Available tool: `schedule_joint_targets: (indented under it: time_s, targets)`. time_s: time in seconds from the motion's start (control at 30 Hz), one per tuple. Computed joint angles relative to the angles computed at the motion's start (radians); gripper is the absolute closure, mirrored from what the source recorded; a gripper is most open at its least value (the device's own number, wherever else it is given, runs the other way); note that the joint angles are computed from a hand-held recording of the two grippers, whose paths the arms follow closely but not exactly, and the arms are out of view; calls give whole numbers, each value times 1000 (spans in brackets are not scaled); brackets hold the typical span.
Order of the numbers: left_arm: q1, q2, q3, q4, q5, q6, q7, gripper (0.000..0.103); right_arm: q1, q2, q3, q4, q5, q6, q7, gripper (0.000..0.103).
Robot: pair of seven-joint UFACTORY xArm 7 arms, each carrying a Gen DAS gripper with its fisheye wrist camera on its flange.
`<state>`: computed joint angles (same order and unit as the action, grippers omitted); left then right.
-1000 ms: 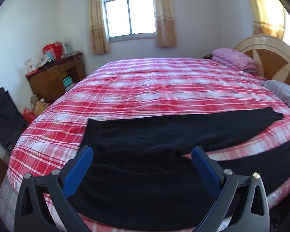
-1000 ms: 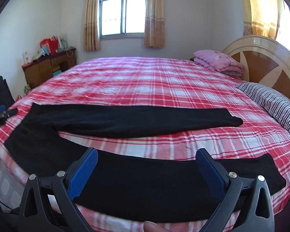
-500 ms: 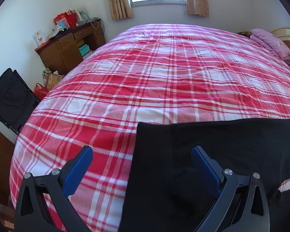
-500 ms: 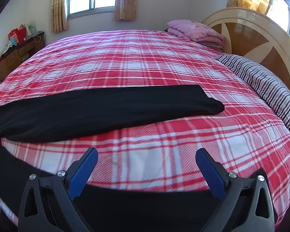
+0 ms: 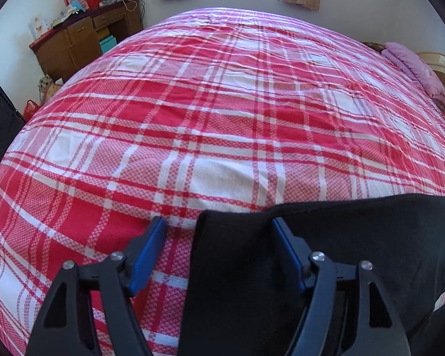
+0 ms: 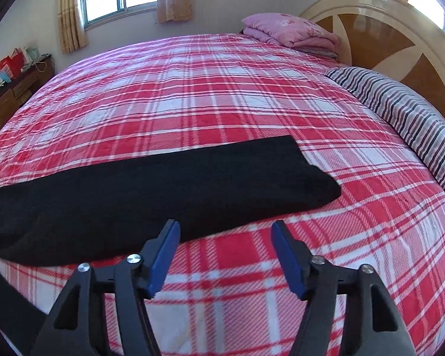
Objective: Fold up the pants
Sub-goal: 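Lower both tools onto the black pant legs and close on the cuffs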
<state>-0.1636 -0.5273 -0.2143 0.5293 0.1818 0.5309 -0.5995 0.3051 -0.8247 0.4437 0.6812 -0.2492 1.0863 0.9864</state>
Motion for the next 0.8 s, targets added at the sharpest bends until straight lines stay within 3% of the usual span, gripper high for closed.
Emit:
schedule_joint_targets:
  time_s: [0.13,0.27,0.37,0.43,0.67,0.8]
  targets:
    - [-48,4,71,4,-86,11,81,28,-36,1,-48,-1,-24,-3,-27,41]
    - [-35,18,54,46,-102,57,89,28,-85,-5,-99,-13,-29,-22,-43,41]
    - [-20,20,34,50,-72,47,82,41,-119,1,-136,-24,-35,-41,-75,41]
    - [-53,4,68,26,-116,1,119,60,-139,11,-168,-35,-33,-76,-102,41]
    - [-43,7,53,9,-128,-39,139,61,-212,138,-228,-5,-32,-166,-198,41]
    - [-47,12,61,11,-135,-46,155,61,-212,212,-268,1,19,-212,-245,41]
